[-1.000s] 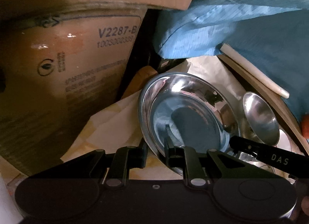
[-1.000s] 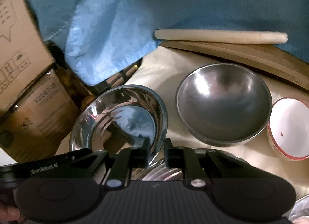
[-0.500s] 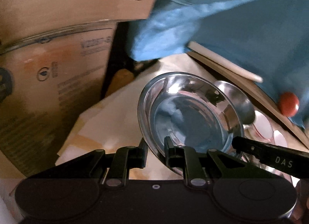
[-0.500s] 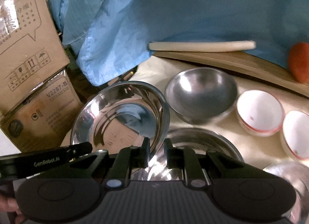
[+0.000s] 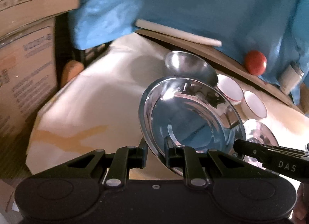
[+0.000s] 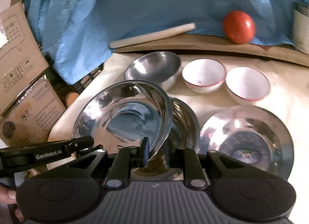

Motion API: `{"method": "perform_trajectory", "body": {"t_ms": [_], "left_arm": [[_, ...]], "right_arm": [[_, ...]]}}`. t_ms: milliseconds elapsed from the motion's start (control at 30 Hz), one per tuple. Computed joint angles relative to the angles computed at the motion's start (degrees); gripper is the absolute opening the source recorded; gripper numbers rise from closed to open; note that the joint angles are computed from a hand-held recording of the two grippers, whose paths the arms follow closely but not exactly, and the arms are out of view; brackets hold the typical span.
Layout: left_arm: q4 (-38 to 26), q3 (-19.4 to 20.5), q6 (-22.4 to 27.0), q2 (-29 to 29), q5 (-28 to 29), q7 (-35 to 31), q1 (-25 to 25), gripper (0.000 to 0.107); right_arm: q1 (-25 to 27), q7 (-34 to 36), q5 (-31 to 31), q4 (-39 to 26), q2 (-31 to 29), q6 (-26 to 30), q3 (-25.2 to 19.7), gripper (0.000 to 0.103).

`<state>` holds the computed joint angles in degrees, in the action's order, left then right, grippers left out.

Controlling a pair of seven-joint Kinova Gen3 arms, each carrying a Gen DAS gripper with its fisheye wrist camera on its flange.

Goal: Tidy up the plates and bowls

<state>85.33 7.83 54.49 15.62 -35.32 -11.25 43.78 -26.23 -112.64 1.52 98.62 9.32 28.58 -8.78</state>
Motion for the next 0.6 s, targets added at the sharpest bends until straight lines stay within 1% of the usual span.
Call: {"method": "perform_trajectory", "body": {"t_ms": [133, 267, 433, 600], "left_arm": [[-2.15, 0.47, 0.32, 1.51, 2.07, -3.91, -0.79, 0.019], [-3.93, 0.15, 0.64, 2.80, 4.80, -7.36, -1.50, 0.019], [-5.32, -0.71, 1.32, 3.70, 6.85, -9.37, -1.52, 0.019], [-6.10, -1.28, 2.45, 4.16, 7.64, -10.00, -1.08, 0.019]], "right_arm": [[-0.18, -1.82, 0.96, 0.76, -0.64, 0.56, 0.59, 0.019], [0.68, -1.75, 0.11, 0.84, -0.92, 1.83, 0.40, 0.020], [1.58, -0.45, -1.45, 0.38, -0.64, 2.94, 0.07, 0.020], [1.82, 0.68, -2.35, -0.38, -0.09, 3.93, -0.04, 0.021]]}}
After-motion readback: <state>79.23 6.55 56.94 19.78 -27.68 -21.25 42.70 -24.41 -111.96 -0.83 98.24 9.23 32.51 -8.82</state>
